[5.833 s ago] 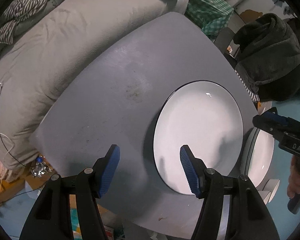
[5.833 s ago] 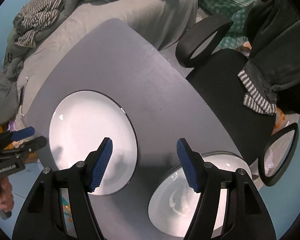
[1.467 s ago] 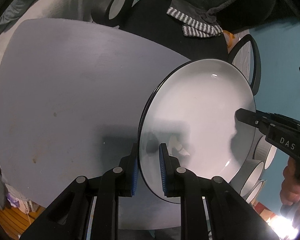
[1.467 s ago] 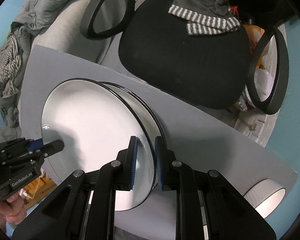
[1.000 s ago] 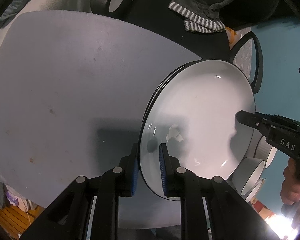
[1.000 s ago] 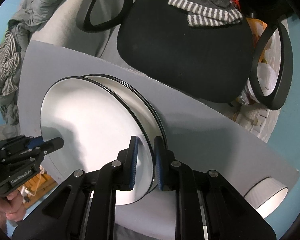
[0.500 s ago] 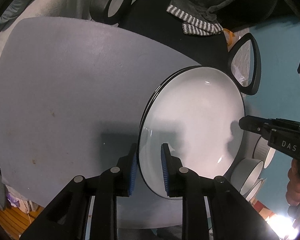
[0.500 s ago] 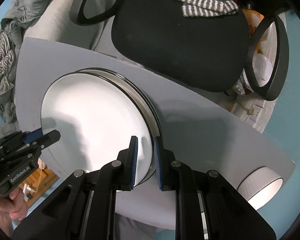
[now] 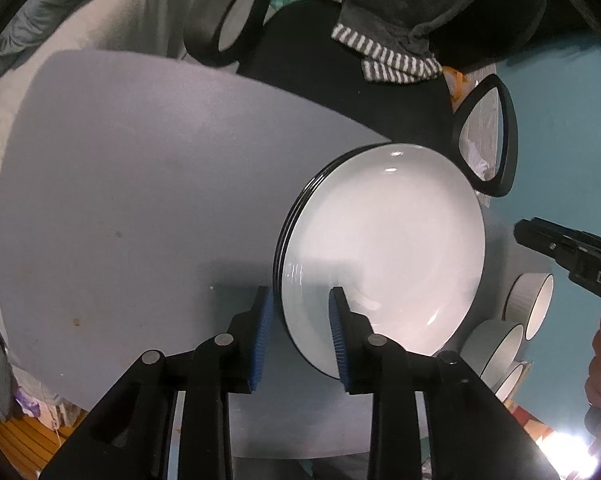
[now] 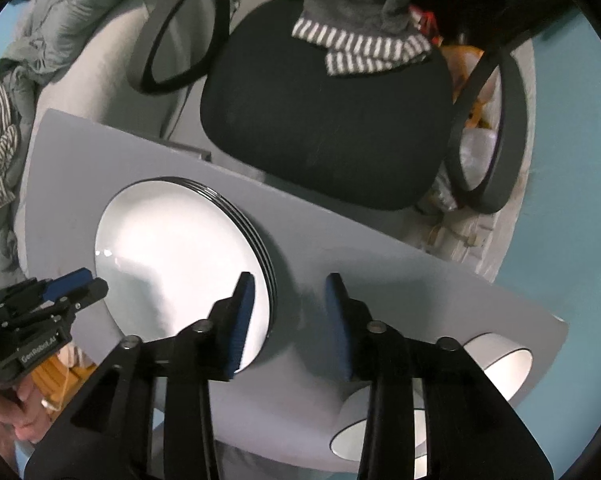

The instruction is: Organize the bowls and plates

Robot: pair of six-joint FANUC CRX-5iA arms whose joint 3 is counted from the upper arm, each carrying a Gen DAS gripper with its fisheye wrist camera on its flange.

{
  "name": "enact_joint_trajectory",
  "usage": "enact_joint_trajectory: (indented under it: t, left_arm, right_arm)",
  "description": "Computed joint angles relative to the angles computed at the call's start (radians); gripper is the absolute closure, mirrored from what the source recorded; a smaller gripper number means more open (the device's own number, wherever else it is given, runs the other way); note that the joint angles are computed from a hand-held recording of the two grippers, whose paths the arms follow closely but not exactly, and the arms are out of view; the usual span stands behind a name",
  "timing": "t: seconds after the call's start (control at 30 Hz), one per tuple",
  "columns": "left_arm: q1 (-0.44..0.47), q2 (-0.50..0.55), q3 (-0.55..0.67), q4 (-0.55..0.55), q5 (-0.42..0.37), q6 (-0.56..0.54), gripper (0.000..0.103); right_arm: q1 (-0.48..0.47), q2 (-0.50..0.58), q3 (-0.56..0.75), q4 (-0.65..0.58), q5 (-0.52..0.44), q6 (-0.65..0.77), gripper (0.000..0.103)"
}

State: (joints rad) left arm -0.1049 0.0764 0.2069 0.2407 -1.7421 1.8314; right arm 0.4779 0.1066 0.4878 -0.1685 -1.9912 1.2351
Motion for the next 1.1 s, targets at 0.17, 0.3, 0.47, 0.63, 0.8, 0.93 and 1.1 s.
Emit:
enact_joint_trajectory:
  t: [0.17,0.3,0.47,0.63,0.8,0.93,1.1]
  left_arm:
    - [-0.019,-0.028,0.039,-0.038,-0.004,-0.012,0.054]
    - [-0.031,-0.059,0.054,-0.059,-0.004,-0.018,0.047]
    - [-0.021,-0.112,0.037,-0.028,0.002,-0.017,0.035]
    - [-0.018,-0.163,0.024,-0.011,-0.006,-0.024,0.033]
    - [-0.047,-0.219,0.031,-0.055,-0.019,-0.053,0.033]
    - [-0.057,-0.255,0.022,-0.060,-0.029,-0.073,0.033]
    - [-0.070,-0.293,0.016,-0.056,-0.028,-0.082,0.033]
  right_arm:
    - [0.030,-0.050,-0.013,0.060,0.025,0.002,0.053]
    - [0.063,-0.087,-0.019,0.099,0.037,-0.001,0.049]
    - [0.127,-0.140,-0.034,0.159,0.060,-0.029,0.041]
    - [0.174,-0.187,-0.033,0.179,0.070,-0.072,0.039]
    - [0.238,-0.232,-0.045,0.227,0.067,-0.131,0.039]
    - [0.293,-0.279,-0.066,0.268,0.063,-0.188,0.039]
    - [0.376,-0.338,-0.097,0.325,0.048,-0.275,0.038]
